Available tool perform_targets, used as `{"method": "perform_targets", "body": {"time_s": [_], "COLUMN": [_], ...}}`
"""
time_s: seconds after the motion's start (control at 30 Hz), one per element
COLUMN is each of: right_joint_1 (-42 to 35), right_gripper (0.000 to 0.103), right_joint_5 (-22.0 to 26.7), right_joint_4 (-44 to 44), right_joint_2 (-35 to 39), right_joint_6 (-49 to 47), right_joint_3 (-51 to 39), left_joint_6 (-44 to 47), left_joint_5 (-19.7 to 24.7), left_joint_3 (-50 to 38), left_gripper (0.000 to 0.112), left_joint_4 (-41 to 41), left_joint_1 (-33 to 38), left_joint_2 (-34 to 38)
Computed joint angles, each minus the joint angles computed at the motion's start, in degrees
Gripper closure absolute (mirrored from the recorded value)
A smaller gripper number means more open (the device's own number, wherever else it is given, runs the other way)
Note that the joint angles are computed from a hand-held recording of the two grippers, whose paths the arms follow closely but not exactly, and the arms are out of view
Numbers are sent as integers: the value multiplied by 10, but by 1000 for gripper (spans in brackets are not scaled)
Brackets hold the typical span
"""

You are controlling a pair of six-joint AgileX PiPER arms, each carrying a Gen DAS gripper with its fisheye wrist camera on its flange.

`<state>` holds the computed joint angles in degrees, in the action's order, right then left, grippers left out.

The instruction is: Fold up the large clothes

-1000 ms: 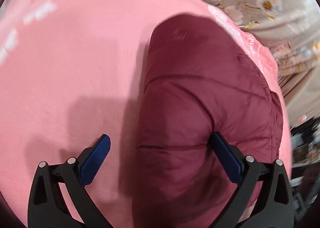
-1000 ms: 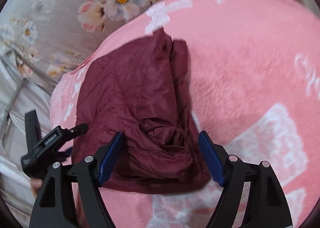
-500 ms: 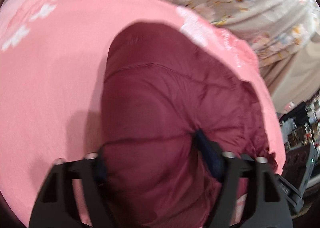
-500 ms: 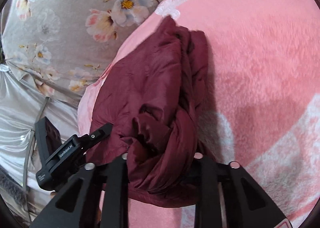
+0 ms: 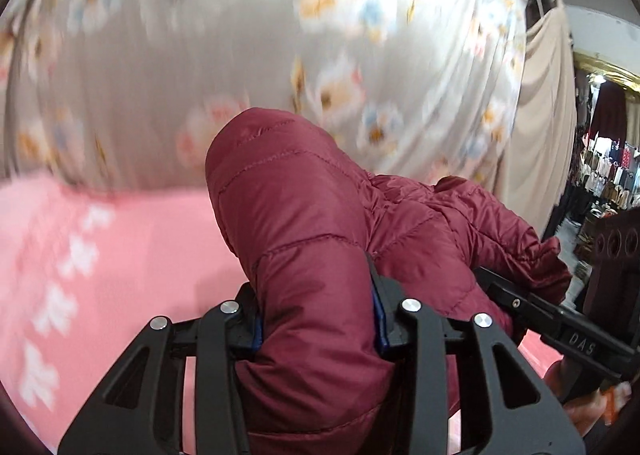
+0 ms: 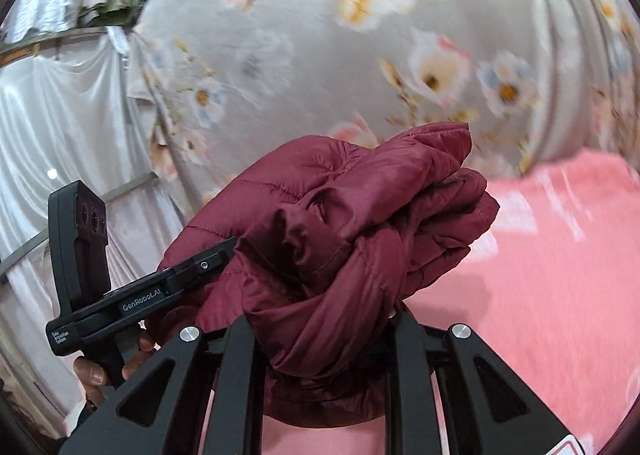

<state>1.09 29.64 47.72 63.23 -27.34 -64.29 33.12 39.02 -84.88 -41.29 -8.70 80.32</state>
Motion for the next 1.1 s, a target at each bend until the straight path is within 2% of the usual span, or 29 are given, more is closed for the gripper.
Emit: {"method": "perform_targets", "body": {"time_s": [0.1,0.23,0.33,0.53,0.63,0.7,0.73,0.8,0.87,0.93,1.03,1.1], "right_joint_1": [47,86,112,113,107,106,104,100,96,94,81,59], "right_gripper": [86,86,86,86,86,86,85,83,72,61,48,45], "right_joint_5": [-51,-109,-136,-117,-101,-92,-87,-66,-48,-43,-43,-33], "right_joint_4": [15,92,65,44,78,63,63,58,39,15,29,63], "right_joint_2": [67,159,259,413,455,467,471,482,483,471,430,395], "right_joint_6": [-40,-138,-111,-61,-88,-71,-68,-50,-19,17,11,-6], "right_joint_3": [-61,-92,-132,-198,-204,-203,-201,-211,-215,-203,-143,-94], "left_joint_6": [135,228,243,227,280,297,280,229,174,151,68,14], "left_joint_5": [17,23,2,-21,-57,-65,-59,-29,-6,-16,-42,-34], "left_joint_3": [-42,-77,-112,-159,-112,-91,-93,-119,-138,-117,-67,-51], "left_gripper": [75,74,74,74,73,67,62,58,47,45,25,24], "left_joint_4": [-137,-212,-185,-107,-147,-168,-155,-120,-71,-41,52,103], "left_joint_1": [82,138,141,139,146,156,160,169,174,174,172,178], "left_joint_2": [45,120,192,321,338,343,348,362,371,355,301,275]}}
